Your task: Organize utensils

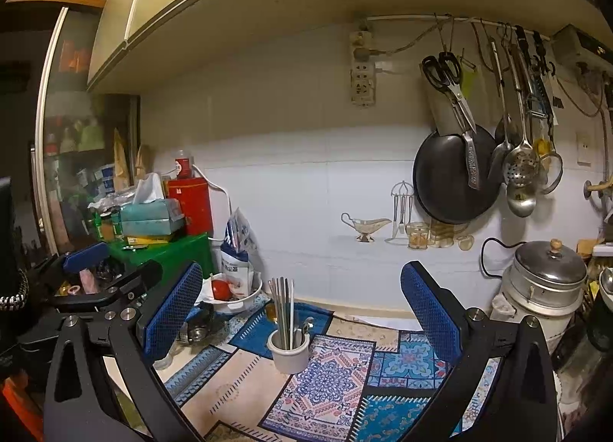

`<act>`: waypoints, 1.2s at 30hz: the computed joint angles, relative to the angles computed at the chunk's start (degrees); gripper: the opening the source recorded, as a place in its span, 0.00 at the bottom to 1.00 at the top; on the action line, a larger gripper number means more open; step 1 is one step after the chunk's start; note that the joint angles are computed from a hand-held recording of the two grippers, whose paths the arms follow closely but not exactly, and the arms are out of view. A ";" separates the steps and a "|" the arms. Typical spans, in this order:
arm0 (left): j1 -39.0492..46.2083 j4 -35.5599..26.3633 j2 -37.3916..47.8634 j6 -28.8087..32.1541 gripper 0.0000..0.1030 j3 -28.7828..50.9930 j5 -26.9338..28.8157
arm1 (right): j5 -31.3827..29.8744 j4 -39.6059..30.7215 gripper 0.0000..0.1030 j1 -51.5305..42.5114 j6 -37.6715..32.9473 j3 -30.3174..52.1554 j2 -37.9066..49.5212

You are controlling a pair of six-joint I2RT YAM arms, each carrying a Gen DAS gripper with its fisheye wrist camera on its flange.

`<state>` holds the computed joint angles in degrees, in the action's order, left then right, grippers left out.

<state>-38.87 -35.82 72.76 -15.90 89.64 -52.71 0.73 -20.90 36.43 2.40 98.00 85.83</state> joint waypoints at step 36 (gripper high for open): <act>0.40 1.28 0.13 1.65 0.94 -0.15 4.02 | -0.37 -0.88 1.00 -1.05 0.18 -0.04 -0.59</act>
<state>-38.46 -34.53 72.89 -14.25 89.48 -48.69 0.36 -21.78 35.38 2.58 97.96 85.24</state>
